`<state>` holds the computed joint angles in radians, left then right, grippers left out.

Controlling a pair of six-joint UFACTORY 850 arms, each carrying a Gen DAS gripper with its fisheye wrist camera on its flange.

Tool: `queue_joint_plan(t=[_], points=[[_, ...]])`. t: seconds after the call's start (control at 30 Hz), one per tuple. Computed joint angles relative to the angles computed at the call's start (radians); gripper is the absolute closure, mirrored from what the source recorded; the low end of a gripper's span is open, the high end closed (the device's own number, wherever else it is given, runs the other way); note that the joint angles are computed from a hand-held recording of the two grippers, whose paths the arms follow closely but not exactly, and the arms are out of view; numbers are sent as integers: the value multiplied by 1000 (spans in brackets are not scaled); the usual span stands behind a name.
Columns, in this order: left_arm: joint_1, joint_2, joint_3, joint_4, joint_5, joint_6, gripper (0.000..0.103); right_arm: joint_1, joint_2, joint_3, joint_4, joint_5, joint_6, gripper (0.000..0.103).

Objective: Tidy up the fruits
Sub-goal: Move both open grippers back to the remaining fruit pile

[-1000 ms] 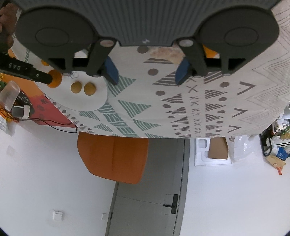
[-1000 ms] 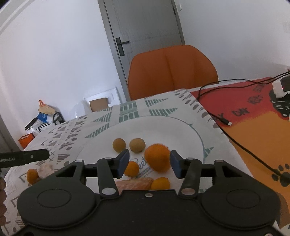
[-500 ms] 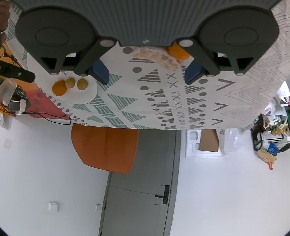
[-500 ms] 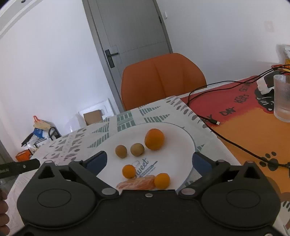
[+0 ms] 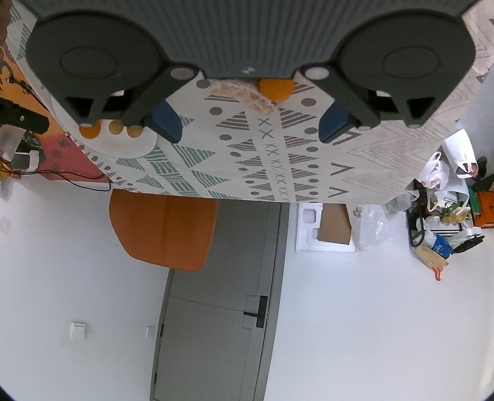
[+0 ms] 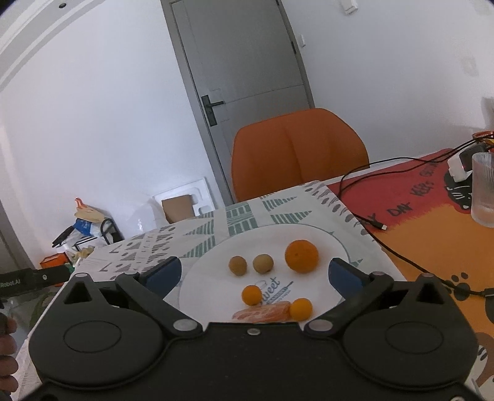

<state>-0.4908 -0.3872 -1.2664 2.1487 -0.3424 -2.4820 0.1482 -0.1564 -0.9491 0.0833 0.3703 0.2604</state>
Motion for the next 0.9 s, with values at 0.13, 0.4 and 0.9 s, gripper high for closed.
queue_joint_plan(t=[0.13,0.4,0.9], points=[[-1,19,19,20,-1,-4,9,10,17,8,-8,1,-7,0],[-3,52,54,30,-10,-7,9,29,43,18,-40,11,-4,0],[6,102,118,73,-30,-42,9,54,51,20,-160,7,88,0]])
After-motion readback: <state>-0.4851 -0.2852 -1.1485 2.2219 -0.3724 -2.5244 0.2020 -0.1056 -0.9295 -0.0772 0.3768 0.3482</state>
